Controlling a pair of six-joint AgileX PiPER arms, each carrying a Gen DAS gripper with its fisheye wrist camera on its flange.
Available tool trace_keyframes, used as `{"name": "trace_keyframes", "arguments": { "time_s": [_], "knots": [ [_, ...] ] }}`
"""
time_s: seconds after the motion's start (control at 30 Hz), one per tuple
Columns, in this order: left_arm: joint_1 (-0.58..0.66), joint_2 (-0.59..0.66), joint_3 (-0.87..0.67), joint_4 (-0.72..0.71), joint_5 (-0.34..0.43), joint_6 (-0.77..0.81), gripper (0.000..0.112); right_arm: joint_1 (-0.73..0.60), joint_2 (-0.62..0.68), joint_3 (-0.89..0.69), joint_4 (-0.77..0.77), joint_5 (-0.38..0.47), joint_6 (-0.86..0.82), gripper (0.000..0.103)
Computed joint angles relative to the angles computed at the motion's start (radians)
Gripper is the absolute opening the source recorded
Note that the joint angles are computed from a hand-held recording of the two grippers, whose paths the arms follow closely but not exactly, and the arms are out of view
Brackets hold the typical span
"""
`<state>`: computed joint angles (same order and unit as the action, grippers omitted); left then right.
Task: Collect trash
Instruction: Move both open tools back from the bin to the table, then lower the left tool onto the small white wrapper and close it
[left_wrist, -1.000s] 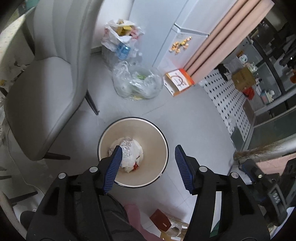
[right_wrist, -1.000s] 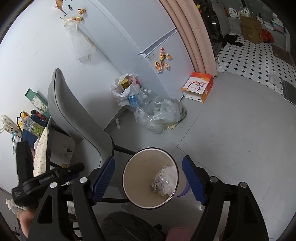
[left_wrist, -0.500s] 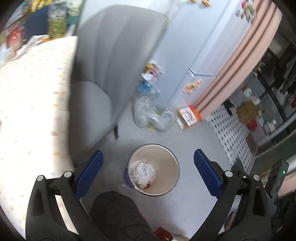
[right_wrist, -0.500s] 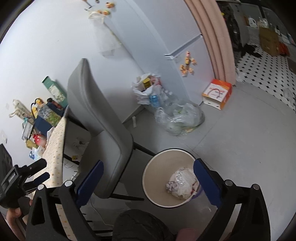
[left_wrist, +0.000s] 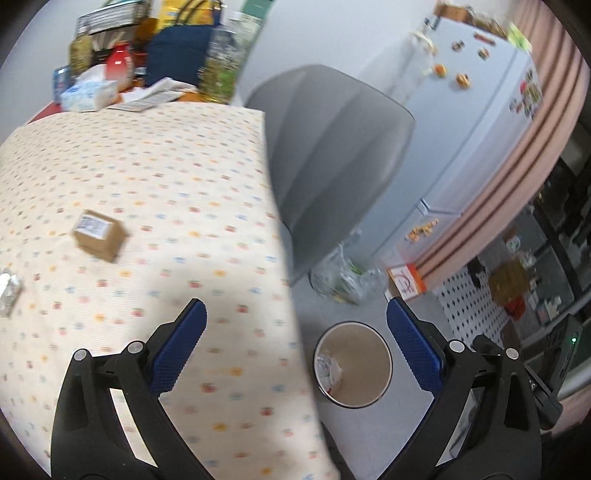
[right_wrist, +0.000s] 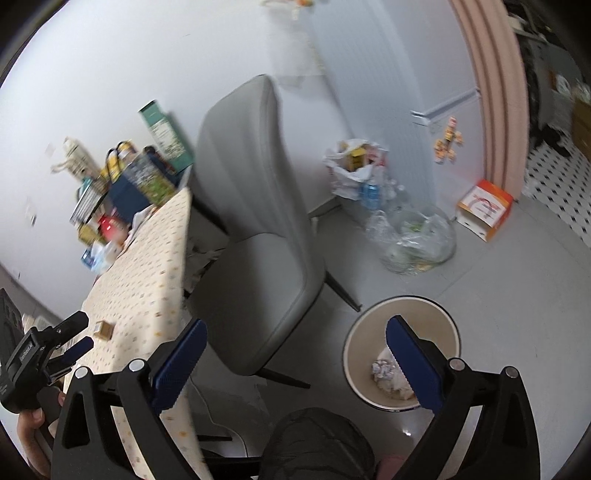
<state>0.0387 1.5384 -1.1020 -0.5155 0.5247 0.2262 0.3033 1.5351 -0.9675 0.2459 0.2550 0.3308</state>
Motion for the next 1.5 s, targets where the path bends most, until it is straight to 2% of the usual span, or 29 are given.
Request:
{"name": "trace_keyframes", "arguments": {
  "time_s": [0.13, 0.3, 0.73, 0.97, 1.13, 1.5],
  "knots": [
    [0.116, -0.038, 0.039, -0.100, 0.012, 0.127, 0.097, 0.094, 0.029, -0.089, -0.201, 0.041, 0.200, 0.095],
    [0.265, -0.076, 0.086, -0.177, 0.026, 0.227, 0.097, 0.188, 0.086, -0.202, -0.333, 0.092, 0.325, 0.095],
    [0.611, -0.078, 0.116, -0.355, 0.144, 0.505, 0.097, 0.360, 0.271, -0.506, -0.419, 0.212, 0.375, 0.095],
    [0.768, -0.035, 0.102, -0.386, 0.208, 0.606, 0.097, 0.422, 0.358, -0.634, -0.422, 0.263, 0.373, 0.095],
    [0.835, 0.015, 0.083, -0.405, 0.249, 0.660, 0.096, 0.445, 0.410, -0.701, -0.409, 0.290, 0.354, 0.095],
    [0.833, 0.166, -0.001, -0.348, 0.260, 0.607, 0.069, 0.455, 0.470, -0.766, -0.361, 0.306, 0.307, 0.095]
  ]
}}
